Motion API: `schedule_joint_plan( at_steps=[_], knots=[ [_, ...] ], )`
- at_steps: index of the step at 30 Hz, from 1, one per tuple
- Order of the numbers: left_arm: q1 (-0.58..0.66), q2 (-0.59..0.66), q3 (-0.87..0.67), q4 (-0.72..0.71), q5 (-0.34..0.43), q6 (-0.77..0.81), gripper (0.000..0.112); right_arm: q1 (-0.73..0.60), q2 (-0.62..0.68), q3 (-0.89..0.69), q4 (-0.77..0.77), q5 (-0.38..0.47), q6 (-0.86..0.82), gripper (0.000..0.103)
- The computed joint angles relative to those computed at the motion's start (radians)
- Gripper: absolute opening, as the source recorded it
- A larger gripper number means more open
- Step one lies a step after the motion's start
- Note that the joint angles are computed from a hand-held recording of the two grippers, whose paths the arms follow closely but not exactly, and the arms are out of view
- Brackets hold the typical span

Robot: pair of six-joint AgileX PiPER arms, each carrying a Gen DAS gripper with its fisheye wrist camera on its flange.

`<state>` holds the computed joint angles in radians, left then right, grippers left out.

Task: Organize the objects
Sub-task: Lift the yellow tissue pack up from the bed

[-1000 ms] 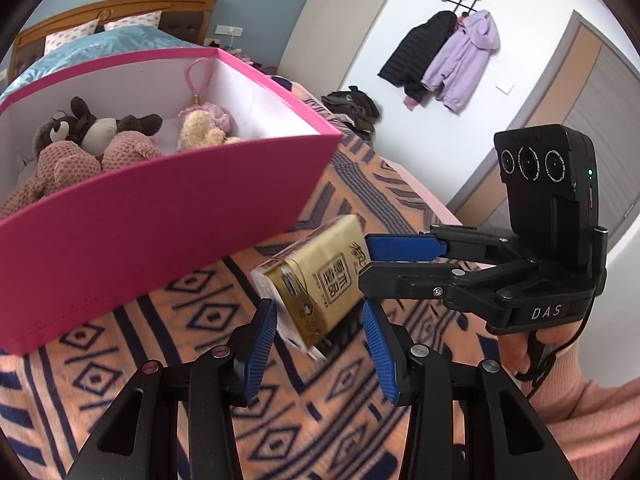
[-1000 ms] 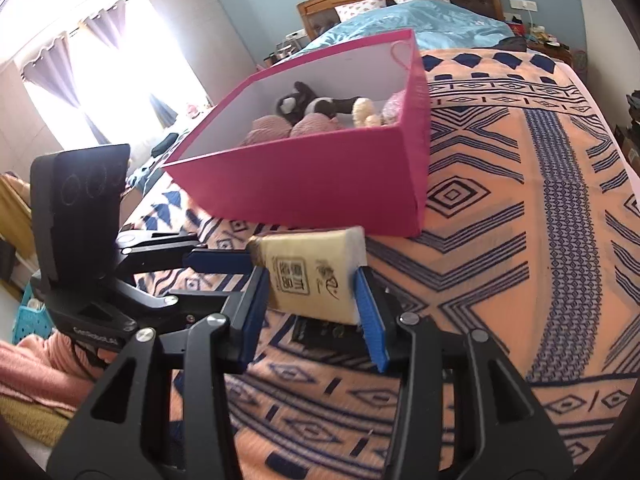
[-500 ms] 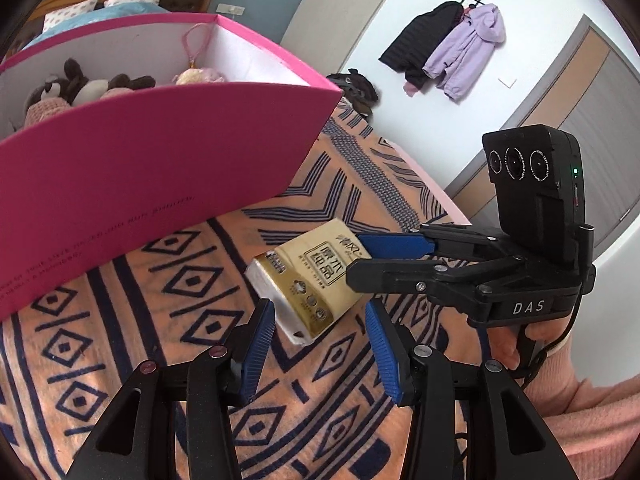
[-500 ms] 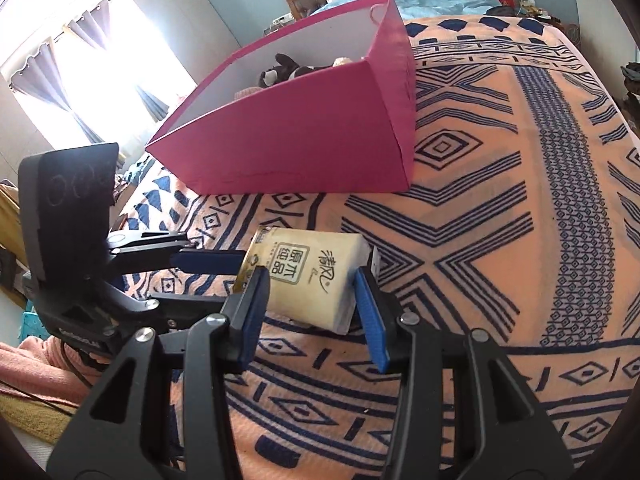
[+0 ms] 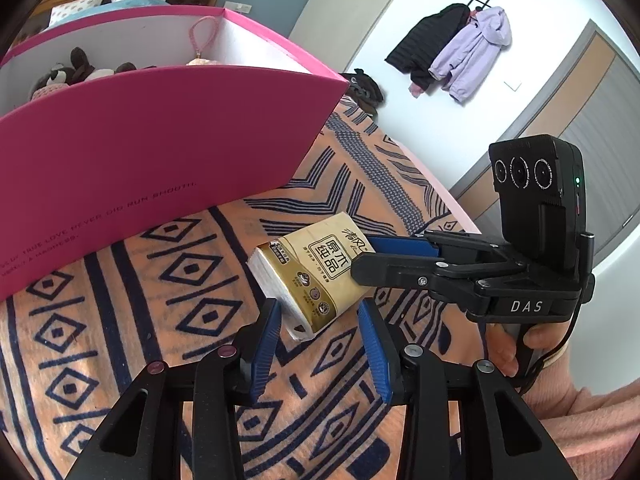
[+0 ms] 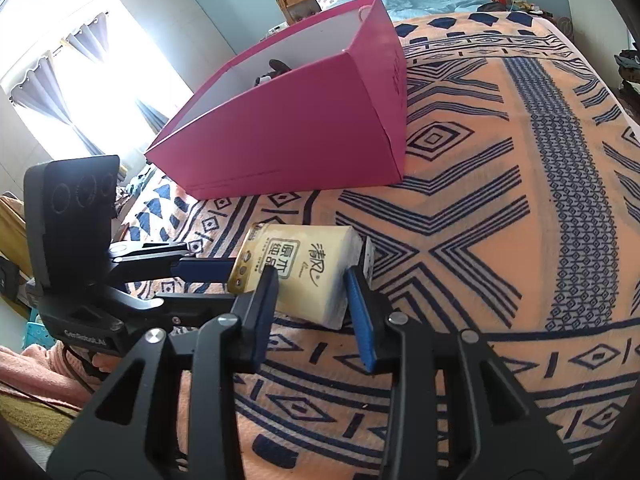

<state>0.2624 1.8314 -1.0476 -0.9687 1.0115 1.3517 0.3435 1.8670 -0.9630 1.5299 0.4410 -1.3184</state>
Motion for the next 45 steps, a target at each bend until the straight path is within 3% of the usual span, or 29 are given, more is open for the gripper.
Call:
schedule_joint_plan(
  at_steps=[22,45],
  knots=[
    [-0.001,-0.065,0.060,-0.058,-0.047,0.060,0.040,0.043,-0.050,0.024,0.034,-0.053,-0.031,0.039],
    [0.060,-0.132,0.059,-0.107,-0.008,0.095,0.040,0.085,-0.106,0.003,0.036,-0.088,-0.047,0.039]
  ],
)
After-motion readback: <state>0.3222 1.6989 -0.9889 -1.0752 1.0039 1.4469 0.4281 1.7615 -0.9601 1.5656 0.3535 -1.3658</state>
